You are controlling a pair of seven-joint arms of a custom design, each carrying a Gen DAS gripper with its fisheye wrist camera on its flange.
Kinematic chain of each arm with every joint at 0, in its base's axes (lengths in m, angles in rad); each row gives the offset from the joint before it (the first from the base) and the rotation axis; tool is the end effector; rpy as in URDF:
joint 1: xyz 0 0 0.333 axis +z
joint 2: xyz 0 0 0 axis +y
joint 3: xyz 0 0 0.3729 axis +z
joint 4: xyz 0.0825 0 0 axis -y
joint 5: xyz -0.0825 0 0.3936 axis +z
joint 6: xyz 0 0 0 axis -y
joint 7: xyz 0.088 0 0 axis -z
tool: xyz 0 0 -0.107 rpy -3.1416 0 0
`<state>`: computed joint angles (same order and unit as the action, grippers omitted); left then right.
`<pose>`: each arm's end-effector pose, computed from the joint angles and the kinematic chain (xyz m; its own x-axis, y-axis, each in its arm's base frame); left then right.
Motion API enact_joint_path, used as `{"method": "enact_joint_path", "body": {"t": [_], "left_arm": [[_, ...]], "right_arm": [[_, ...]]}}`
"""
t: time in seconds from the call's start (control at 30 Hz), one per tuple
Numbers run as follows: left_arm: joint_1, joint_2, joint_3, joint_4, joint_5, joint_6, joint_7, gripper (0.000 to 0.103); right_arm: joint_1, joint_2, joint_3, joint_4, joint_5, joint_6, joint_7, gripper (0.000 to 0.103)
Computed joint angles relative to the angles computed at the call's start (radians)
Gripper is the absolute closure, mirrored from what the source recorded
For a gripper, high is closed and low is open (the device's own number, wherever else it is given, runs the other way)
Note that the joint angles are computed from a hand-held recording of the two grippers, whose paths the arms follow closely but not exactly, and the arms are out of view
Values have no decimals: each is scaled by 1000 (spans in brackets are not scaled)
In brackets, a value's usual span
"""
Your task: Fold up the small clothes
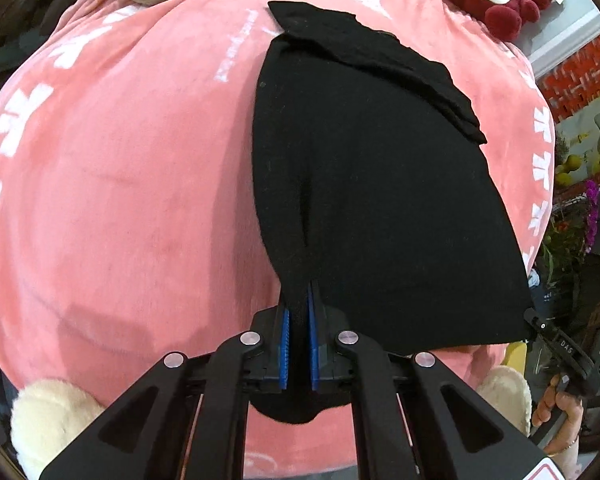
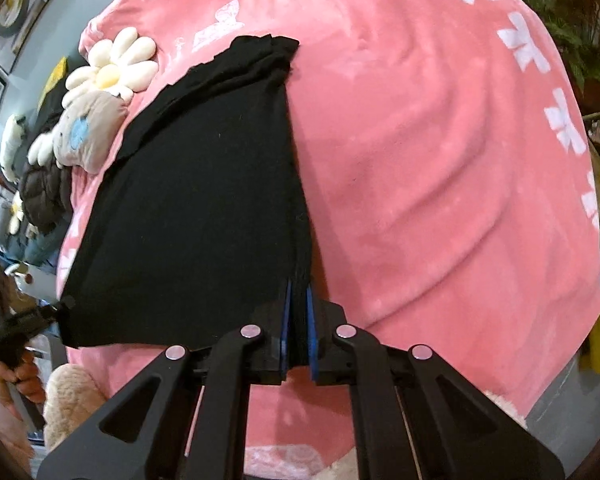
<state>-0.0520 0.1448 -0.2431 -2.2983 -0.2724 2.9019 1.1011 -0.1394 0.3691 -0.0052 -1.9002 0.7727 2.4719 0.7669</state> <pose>0.5568 -0.1490 0.3852 0.3412 -0.8632 0.3722 -0.8475 -0.4538 -0.2755 0.6660 -0.0985 0.3734 0.1596 -0.9241 -0.3472 -0.9139 -0.0053 -0.4060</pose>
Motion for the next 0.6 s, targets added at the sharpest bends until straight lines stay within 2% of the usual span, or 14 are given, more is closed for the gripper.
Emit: {"method": "enact_joint_path", "body": {"t": [0.03,0.2,0.33,0.37,0.43,0.5,0.57,0.6], "left_arm": [[-2,-9,-4,-8,0,-2,4,98],[-58,-59,47,-32,196,-88,-126,99],[-87,-48,70,-23,370,-144,-255,98],[-94,-36,72,-8,408,-170,-286,96],[-97,-20,67,5,423,-184,-313,95],[-96,-8,58,10,410,-197,-315,89],[-105,-4,59,20,431,-217,-348,73],[-111,1,62,25,450,-219,-372,72]], "right_arm": [[1,-10,-2,-8,-9,-7,-3,98],[15,-45,-25,-53,-85,-20,-4,98],[44,-36,-28,-79,-161,22,-5,96],[49,-31,-28,-76,-170,29,7,93],[62,-30,-31,-83,-194,70,26,93],[60,-34,-26,-90,-199,87,23,92],[65,-38,-26,-98,-213,108,26,91],[65,-39,-25,-100,-217,114,28,89]]}}
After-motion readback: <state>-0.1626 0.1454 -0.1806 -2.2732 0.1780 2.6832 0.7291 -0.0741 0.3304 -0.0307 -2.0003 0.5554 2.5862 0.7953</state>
